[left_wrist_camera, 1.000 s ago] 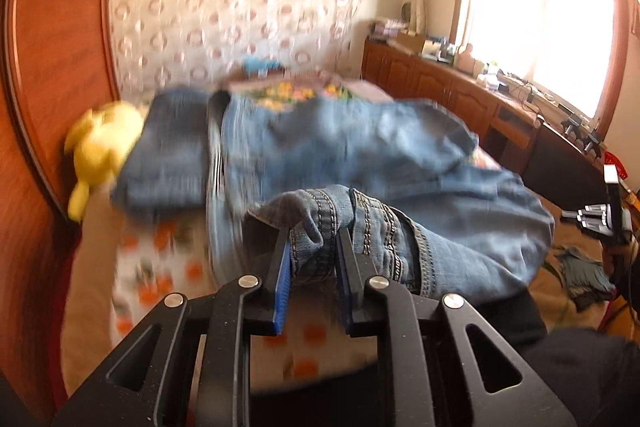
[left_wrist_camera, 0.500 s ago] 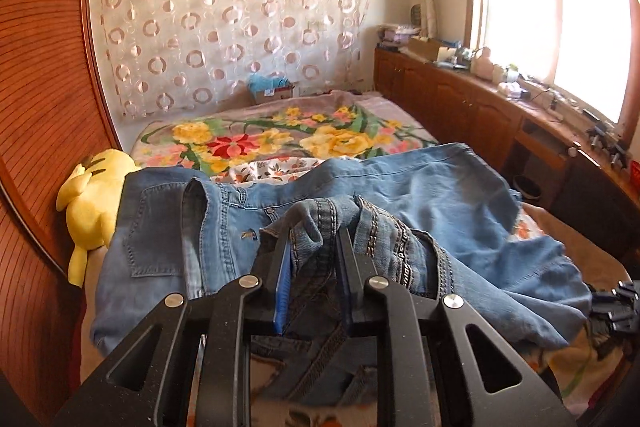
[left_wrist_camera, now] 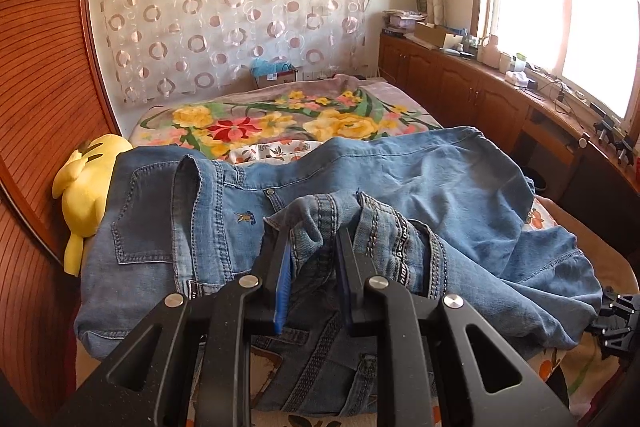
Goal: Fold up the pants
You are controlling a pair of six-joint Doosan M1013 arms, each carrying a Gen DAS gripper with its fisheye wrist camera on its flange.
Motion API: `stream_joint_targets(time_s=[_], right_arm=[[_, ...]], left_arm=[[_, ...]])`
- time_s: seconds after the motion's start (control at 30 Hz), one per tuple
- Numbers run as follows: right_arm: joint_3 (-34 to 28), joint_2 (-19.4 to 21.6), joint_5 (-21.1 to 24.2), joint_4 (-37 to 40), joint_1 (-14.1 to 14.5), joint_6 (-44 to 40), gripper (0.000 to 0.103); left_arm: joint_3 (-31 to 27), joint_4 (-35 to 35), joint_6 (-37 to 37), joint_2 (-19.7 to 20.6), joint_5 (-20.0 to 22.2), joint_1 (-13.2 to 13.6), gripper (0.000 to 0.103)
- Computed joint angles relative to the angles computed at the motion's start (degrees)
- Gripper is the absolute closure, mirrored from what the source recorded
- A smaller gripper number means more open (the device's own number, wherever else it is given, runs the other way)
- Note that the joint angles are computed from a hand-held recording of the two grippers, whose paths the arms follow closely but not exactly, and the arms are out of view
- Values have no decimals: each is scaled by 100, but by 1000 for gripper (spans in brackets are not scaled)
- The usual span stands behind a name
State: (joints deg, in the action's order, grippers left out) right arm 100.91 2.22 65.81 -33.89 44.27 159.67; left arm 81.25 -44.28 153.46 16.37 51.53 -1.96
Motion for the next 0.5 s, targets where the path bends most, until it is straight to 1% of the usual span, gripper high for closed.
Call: stream_joint_targets(time_s=[0.03, 0.1, 0.2, 0.37, 0.4, 0.5], right_arm=[[-11, 27, -14, 13, 29, -12, 101], [36, -20, -123, -129, 87, -70, 102], [38, -123, -35, -273, 108, 27, 102], [-101, -278, 417, -889, 162, 215, 102], [-150, -284, 546, -1035, 185, 229, 102], [-339, -268, 725, -1411, 134, 111, 102]], left_arm=[[-2, -13, 21, -3, 7, 7, 82], [32, -41, 100, -30, 1, 27, 82], [85, -161, 258, -77, 47, 97, 82], [81, -445, 390, -113, 208, 263, 82], [63, -459, 382, -109, 214, 270, 82], [-30, -477, 297, -73, 221, 283, 82]])
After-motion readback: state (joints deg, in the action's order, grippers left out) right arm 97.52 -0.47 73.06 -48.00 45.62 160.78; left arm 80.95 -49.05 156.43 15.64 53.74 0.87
